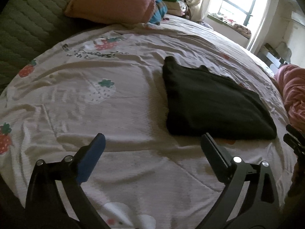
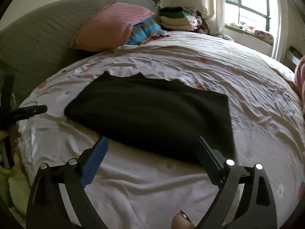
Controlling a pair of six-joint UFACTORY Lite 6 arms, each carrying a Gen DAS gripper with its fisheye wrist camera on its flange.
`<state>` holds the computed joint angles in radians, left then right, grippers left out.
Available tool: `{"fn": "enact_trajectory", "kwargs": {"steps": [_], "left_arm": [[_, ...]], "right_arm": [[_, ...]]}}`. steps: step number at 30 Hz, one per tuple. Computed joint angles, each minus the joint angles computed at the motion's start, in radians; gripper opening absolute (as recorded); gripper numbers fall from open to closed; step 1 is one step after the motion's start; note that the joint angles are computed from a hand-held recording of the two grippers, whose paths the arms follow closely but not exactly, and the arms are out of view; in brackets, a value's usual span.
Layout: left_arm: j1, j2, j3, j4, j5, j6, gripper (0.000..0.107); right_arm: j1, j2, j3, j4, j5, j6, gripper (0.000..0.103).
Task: Fold small clothes
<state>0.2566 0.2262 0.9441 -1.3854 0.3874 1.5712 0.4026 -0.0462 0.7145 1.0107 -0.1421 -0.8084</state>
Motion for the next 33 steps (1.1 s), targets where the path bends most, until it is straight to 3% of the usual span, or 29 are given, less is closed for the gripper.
{"fn": "enact_trajectory", "kwargs": {"steps": [20, 26, 33], "left_arm": [[0.071, 0.04, 0.031, -0.04, -0.082, 0.038, 0.093], [0.071, 0.08, 0.08, 0.021, -0.083, -0.042, 0.093], [0.001, 0.177, 0.243, 0.258, -0.112, -0.32, 0.093]], "right_arm": [[0.264, 0.338, 0.322, 0.262, -0.123, -0.271, 0.096], [0.312, 0.476, 0.466, 0.339, -0.145, -0.39, 0.096], [0.36, 0.669, 0.672, 0.533, -0.207, -0.664, 0.096]]}}
